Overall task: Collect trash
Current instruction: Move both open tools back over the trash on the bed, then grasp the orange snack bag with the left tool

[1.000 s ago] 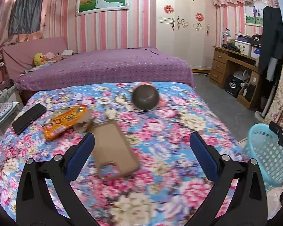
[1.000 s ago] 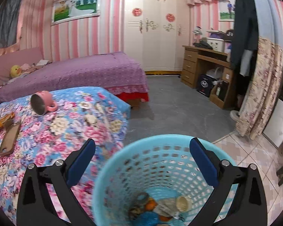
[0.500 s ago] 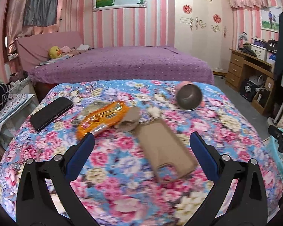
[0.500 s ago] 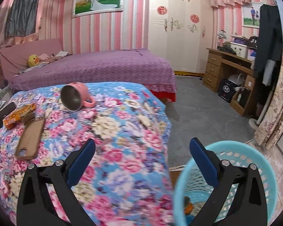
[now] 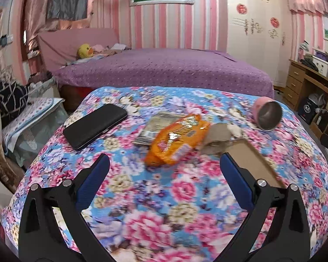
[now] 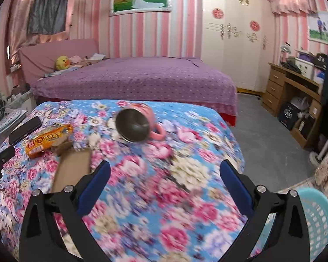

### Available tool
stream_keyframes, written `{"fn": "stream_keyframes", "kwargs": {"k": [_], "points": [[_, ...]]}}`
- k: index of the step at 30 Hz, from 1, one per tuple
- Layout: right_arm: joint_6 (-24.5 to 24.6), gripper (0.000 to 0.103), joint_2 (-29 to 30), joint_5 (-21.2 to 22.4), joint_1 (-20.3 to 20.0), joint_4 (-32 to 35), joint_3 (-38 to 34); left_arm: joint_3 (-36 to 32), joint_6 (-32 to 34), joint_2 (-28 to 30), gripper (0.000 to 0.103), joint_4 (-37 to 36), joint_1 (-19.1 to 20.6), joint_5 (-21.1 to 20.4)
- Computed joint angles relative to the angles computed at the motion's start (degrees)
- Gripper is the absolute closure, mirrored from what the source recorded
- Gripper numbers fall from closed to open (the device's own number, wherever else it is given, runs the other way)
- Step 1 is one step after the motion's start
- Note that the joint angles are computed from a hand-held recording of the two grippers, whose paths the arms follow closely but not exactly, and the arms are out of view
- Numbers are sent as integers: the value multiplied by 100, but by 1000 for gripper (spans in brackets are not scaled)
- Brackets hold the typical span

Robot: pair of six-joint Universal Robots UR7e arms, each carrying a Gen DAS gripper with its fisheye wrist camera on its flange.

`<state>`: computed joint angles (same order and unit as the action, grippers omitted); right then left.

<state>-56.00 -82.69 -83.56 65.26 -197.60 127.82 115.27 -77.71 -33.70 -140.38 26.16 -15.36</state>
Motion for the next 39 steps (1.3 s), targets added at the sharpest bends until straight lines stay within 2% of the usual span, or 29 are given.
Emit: {"fn": "stream_keyframes", "kwargs": {"k": [4, 9, 15, 19, 23, 26, 28, 30, 31, 33, 35, 39], "points": [[-153, 5, 271, -236, 201, -126, -13, 199, -263, -239, 6, 64, 146, -35], [-335, 5, 553, -495, 293, -311, -5, 379, -234, -396, 6, -213, 326, -130], [-408, 5, 694, -651, 271, -373, -34, 410, 365, -340, 6, -910, 491, -181], [-427, 5, 723, -715, 237, -369, -86, 261, 1570, -54, 6, -2326, 630, -317], [-393, 5, 718, -726, 201, -336, -124, -124, 2131, 212, 7, -2703, 809, -445], [-326, 5, 698, -717, 170, -241, -170, -397, 2319, 372, 27, -2620, 939, -622], [-299, 5, 690, -712, 159, -196, -189, -528, 2415, 444, 58, -2509, 1002, -741], [-295, 5, 684, -693, 152, -179, -190, -561, 2253, 444, 74, -2252, 1005, -696], [-309, 5, 686, -692, 156, -199, -182, -514, 2290, 441, 84, -2391, 971, -669], [-349, 5, 696, -681, 164, -284, -155, -376, 2646, 446, 91, -3036, 910, -691], [-361, 5, 698, -662, 180, -344, -126, -229, 2856, 433, 94, -3543, 797, -619], [-324, 5, 697, -622, 240, -437, -52, -9, 2991, 313, 98, -3862, 570, -410]]}}
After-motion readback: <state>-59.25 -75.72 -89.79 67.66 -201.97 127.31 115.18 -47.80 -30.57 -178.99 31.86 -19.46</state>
